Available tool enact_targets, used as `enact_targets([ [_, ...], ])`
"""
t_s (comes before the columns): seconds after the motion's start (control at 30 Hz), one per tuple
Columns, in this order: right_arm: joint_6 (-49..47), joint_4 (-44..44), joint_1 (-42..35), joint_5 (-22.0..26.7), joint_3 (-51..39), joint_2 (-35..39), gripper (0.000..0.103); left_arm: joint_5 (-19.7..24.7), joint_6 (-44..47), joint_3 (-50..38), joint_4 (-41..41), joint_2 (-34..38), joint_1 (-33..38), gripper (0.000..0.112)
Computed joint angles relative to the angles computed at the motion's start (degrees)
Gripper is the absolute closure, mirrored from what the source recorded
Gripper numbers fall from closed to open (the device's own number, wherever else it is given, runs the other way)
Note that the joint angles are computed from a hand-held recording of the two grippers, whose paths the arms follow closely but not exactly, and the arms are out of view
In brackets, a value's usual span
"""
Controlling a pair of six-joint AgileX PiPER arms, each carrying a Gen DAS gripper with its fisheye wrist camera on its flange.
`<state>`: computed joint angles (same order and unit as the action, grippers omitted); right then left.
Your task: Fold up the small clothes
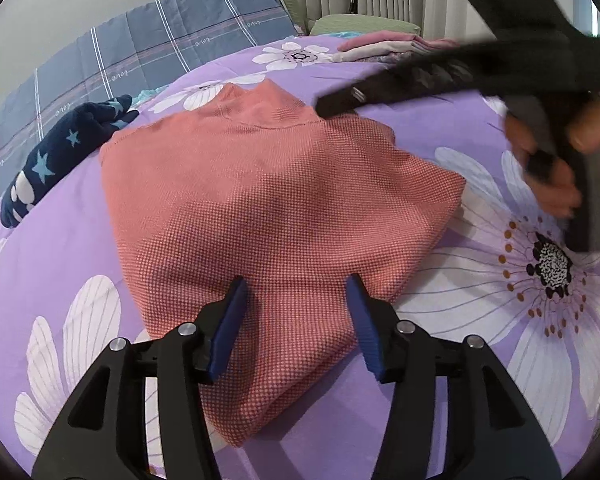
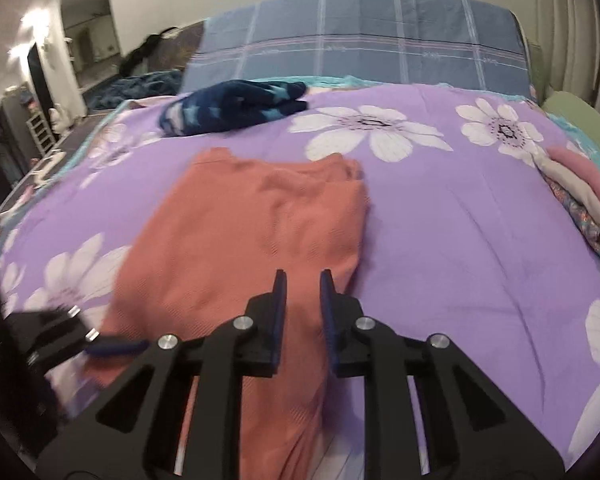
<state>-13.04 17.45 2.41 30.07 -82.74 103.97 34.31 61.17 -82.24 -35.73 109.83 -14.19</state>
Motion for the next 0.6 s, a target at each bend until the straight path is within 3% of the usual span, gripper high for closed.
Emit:
enact_targets([
  [0.1,7.98,-8.31,1.65,-1.52,4.82,-1.42,0.085,-1.53,-0.68,0.78,1.07,-0.44,-0.50,0.055],
  [0.17,11.90,-11.92,2.37,-4.28,8.11,-1.29,0.079,-2.11,-0.95,1.05,1.58,-0.56,-0.70,0.055],
  [0.37,6.38,-5.02,0.89,-5.83,9.39,-0.99,0.077,-4.02,-0.17,2.32,1.25,-1.63,-0.79,0.054],
  [0.43,2.64,-0.74,-0.23,-5.60,9.33,-0.88,0.077,-1.31,1.53,2.31,-1.05,-2.53,0.54,0.054],
  [0.5,-2.46,6.39,-1.88,-5.33,10.45,-2.18,0.074,5.06,4.44,0.88,-5.57,-3.34,3.65,0.054],
  [0.53,-4.15,9.27,-2.71,-4.60,10.46,-2.71,0.070,6.20,5.17,0.60,-6.72,-3.78,4.63,0.054],
  [0.6,-10.26,18.13,-5.61,-2.92,11.12,-5.11,0.039,8.42,4.57,-1.81,-7.76,-3.85,7.02,0.054],
])
